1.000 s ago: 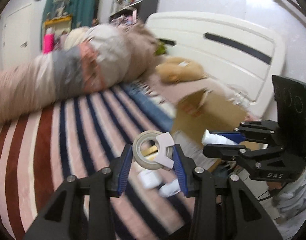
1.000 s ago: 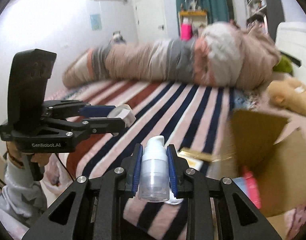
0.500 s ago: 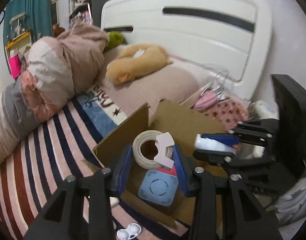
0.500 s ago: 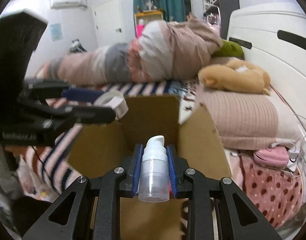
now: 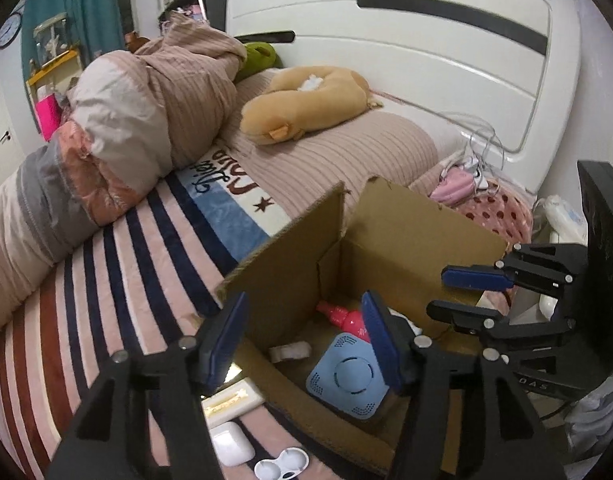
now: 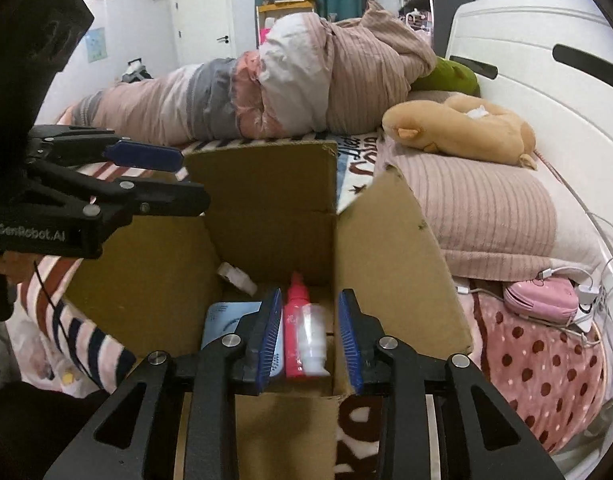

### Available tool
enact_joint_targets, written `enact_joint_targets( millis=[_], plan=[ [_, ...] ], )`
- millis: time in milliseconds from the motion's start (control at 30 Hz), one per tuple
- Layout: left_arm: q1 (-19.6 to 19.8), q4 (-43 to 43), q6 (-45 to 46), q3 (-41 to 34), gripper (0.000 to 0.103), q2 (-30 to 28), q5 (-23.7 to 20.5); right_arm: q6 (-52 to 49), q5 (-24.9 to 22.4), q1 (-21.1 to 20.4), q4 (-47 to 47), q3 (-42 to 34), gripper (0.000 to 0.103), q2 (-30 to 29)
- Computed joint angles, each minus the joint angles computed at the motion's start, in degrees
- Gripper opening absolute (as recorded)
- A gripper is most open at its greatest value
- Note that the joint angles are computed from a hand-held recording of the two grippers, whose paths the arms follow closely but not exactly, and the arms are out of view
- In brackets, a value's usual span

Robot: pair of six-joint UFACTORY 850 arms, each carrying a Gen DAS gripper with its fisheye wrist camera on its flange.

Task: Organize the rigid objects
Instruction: 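Lower the pump bottle and tape roll into the box and open both tools, then grasp the white earbuds case with the left tool while the right tool grasps the lens case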

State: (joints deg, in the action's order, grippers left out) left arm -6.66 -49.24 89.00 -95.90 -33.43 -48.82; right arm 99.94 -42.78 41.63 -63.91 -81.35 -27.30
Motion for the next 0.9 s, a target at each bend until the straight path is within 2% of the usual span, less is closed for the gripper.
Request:
enact_joint_targets(
  millis=[300,467,533,600,767,900],
  plan=[
    [7.07,-6.02,1.75,-1.00,0.062,0.54,-2.51,4.52,3.24,3.52,-9.41,-3.09,0.025,-0.33],
    [11.32,-7.14,2.40,-2.68,0.064,-1.35,-2.13,-1.63,4.11,5.78,-8.76,-11.24,0.025,-5.31],
    [12.89,-7.08,2.63,-3.59,0.064,-2.80,-2.07,-5.25,6.82,5.98,-6.40,-15.12,0.025,-8.03],
    [14.13,-6.78,2.64,-4.33,0.064,-4.32,-2.38,-8.73,8.74,5.85,-2.95,-18.19,0.032,-10.39],
    [16.44,-5.31,3.13,-7.10,0.064,-9.33,-4.29,-17.92,10.27,5.83,7.25,-26.87,0.033,-18.04],
    [16.99,-3.74,4.28,-8.18,0.064,-12.59,-6.07,-20.63,11.02,5.36,13.36,-29.84,0.039,-22.07]
  ],
)
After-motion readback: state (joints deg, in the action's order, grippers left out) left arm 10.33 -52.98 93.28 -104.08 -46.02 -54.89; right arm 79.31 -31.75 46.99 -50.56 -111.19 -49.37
